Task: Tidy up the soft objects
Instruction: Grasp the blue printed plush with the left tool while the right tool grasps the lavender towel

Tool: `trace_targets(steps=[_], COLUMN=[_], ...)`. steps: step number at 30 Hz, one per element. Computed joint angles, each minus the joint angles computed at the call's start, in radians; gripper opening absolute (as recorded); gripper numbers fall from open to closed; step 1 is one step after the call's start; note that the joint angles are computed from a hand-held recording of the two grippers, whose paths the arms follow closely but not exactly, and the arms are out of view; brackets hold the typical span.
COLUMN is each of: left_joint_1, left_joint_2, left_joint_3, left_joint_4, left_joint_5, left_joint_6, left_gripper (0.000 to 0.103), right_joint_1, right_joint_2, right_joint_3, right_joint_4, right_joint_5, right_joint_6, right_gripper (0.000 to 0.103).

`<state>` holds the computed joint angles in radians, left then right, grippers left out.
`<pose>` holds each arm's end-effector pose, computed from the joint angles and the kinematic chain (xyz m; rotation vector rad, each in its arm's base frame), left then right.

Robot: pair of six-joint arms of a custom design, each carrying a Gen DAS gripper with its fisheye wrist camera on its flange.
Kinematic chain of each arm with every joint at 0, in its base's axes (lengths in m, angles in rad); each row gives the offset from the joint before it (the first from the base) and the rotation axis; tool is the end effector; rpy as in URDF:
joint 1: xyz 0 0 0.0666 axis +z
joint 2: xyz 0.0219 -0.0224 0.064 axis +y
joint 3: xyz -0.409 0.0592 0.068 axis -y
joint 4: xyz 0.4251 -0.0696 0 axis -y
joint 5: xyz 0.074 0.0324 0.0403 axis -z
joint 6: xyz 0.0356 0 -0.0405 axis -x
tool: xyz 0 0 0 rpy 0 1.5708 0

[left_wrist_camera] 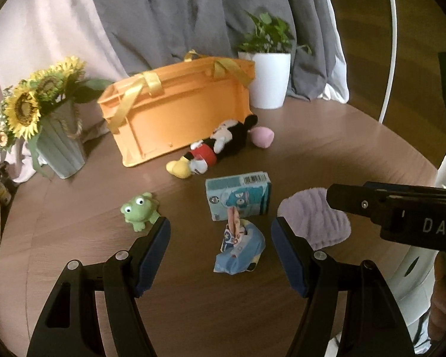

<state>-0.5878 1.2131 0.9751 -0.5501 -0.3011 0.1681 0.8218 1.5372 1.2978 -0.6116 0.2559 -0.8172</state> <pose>0.3647 -0.2308 0.3606 0.3398 2.2897 -0.0261 0.3885 0.4040 0.3592 0.1122 2.4333 0.4554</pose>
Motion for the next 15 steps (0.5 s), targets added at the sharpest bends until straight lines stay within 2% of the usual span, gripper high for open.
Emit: trace_targets(steps=[15], left_joint_1=[0.039], left_joint_2=[0.091], left_joint_3=[0.006], left_joint_4=[0.004], left_joint_5=[0.109], left_joint_6=[-0.033], left_gripper=[0.070], right_joint_1=[-0.036], right_joint_2=[0.073], right_joint_3=[0.008], right_joint_4=[-0.009], right_joint_5=[-0.102], right_joint_6=[-0.066], right_gripper=[0.064])
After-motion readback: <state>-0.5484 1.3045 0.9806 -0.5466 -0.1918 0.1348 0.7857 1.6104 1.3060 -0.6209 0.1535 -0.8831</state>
